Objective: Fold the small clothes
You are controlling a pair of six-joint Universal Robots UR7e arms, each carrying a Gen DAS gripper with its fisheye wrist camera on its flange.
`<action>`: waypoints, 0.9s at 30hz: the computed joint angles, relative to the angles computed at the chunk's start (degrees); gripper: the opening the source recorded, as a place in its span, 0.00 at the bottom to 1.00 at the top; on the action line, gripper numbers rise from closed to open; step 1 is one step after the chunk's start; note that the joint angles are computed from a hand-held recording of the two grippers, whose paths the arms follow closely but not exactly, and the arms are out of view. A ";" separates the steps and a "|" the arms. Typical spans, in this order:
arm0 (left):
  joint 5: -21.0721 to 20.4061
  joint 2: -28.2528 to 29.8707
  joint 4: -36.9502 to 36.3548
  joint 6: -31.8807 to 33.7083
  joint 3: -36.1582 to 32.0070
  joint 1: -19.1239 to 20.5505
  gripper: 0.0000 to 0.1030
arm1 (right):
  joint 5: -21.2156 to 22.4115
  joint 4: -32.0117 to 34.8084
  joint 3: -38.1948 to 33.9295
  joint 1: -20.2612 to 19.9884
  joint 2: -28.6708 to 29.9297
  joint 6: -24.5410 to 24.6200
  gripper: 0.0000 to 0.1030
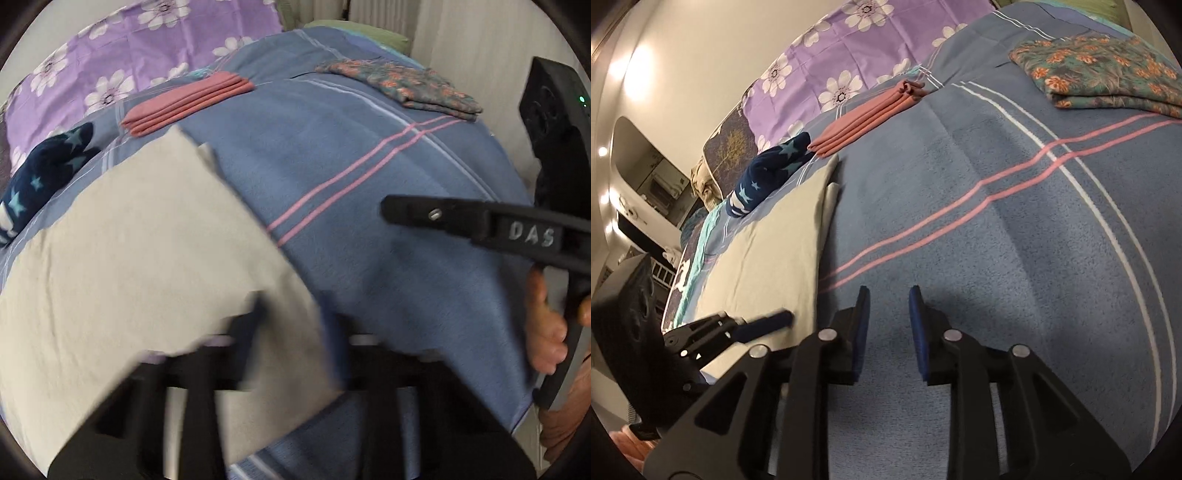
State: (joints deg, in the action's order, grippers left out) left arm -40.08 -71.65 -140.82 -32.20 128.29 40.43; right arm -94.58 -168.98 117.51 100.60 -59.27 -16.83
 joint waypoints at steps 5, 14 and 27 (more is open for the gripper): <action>-0.19 -7.38 2.20 -5.61 3.04 0.05 0.00 | -0.53 1.95 -1.81 -0.05 0.65 -1.53 0.28; -5.65 -7.31 -3.34 -2.60 3.57 0.50 0.18 | 10.85 21.81 -7.77 -0.78 2.93 -2.60 0.26; -5.33 -5.31 -3.38 -1.40 3.86 -0.58 0.52 | 15.93 30.10 -12.37 1.30 5.84 -4.60 0.17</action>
